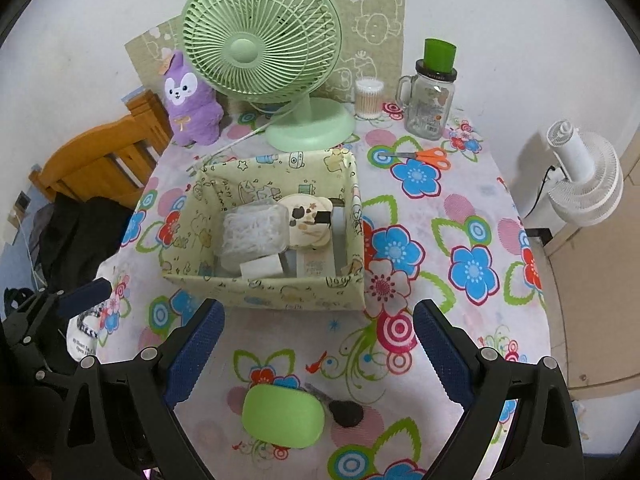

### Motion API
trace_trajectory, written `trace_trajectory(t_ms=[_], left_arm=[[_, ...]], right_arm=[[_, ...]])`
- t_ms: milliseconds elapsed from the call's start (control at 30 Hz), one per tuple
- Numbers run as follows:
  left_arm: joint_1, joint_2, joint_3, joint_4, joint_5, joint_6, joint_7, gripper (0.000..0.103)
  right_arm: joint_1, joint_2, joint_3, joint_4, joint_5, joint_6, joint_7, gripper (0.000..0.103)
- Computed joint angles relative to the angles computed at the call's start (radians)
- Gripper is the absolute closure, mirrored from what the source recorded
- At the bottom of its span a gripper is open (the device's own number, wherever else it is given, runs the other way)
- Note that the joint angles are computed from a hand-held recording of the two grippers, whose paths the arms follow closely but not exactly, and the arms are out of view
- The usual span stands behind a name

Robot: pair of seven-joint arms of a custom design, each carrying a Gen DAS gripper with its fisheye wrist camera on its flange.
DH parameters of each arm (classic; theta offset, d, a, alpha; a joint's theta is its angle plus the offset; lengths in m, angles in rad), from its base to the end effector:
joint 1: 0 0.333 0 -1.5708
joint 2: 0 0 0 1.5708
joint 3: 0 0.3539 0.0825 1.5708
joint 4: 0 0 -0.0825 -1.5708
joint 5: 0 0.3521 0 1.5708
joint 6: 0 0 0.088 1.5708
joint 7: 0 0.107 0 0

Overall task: Organize rigid objects
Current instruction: 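Withdraw both grippers from the fabric box toward the green soap box and black key fob, then close the left gripper on the green soap box while the right gripper grasps the black key fob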

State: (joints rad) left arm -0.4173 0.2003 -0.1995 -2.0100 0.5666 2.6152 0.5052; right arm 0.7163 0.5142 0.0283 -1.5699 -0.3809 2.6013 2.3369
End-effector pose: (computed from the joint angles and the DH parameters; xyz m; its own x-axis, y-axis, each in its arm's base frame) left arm 0.4895 -0.3530 0.4557 0.0061 -0.9971 0.0757 -0.8666 -0.0430 -0.4971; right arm 0.5285 0.4916 0.4490 0.2679 -0.9597 -0.0848 -0.8239 -0.1825 -0.5366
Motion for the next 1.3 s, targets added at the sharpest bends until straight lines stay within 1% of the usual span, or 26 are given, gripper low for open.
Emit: trace_trajectory(t_ms=[100,300,500,700,767,833,900,1033,1133,1200,1300], left_arm=[[-0.001,-0.016,-0.004,-0.024,0.002,0.012,-0.004,0.000],[-0.003,-0.031,-0.017,-0.059,-0.005,0.031,-0.005,0.000],[-0.019,-0.026,-0.023,-0.061,-0.005,0.011,-0.025,0.000],[-0.035,-0.011,-0.020,-0.051,0.019,0.007,-0.074,0.000],[-0.037,-0.007,-0.021,-0.048,0.010,0.007,-0.086,0.000],[-0.042,-0.004,-0.018,-0.050,0.018,0.022,-0.105,0.000],[-0.058,0.007,-0.012,-0.036,0.048,0.004,-0.137,0.000],[-0.065,0.032,-0.017,-0.022,0.027,-0.003,-0.155,0.000],[-0.085,0.050,-0.009,-0.008,0.043,-0.027,-0.190,0.000],[-0.094,0.061,-0.005,-0.006,0.056,-0.025,-0.208,0.000],[-0.109,0.078,0.007,-0.006,0.082,-0.017,-0.260,0.000]], right_arm=[[0.021,-0.021,-0.014,-0.031,-0.025,0.005,0.037,0.006],[0.039,-0.052,-0.015,-0.079,-0.072,-0.004,0.094,0.006],[0.029,-0.084,0.003,-0.135,-0.092,-0.006,0.123,0.006],[0.010,-0.108,0.005,-0.194,-0.129,0.053,0.122,0.006],[0.008,-0.112,0.001,-0.201,-0.142,0.053,0.120,0.006],[-0.004,-0.120,0.005,-0.218,-0.146,0.073,0.108,0.006],[-0.017,-0.124,0.009,-0.233,-0.143,0.093,0.088,0.006],[-0.048,-0.121,0.028,-0.252,-0.104,0.117,0.014,0.006],[-0.065,-0.117,0.037,-0.266,-0.066,0.141,-0.033,0.006],[-0.079,-0.109,0.046,-0.268,-0.030,0.140,-0.074,0.006],[-0.080,-0.099,0.039,-0.276,-0.007,0.152,-0.108,0.006]])
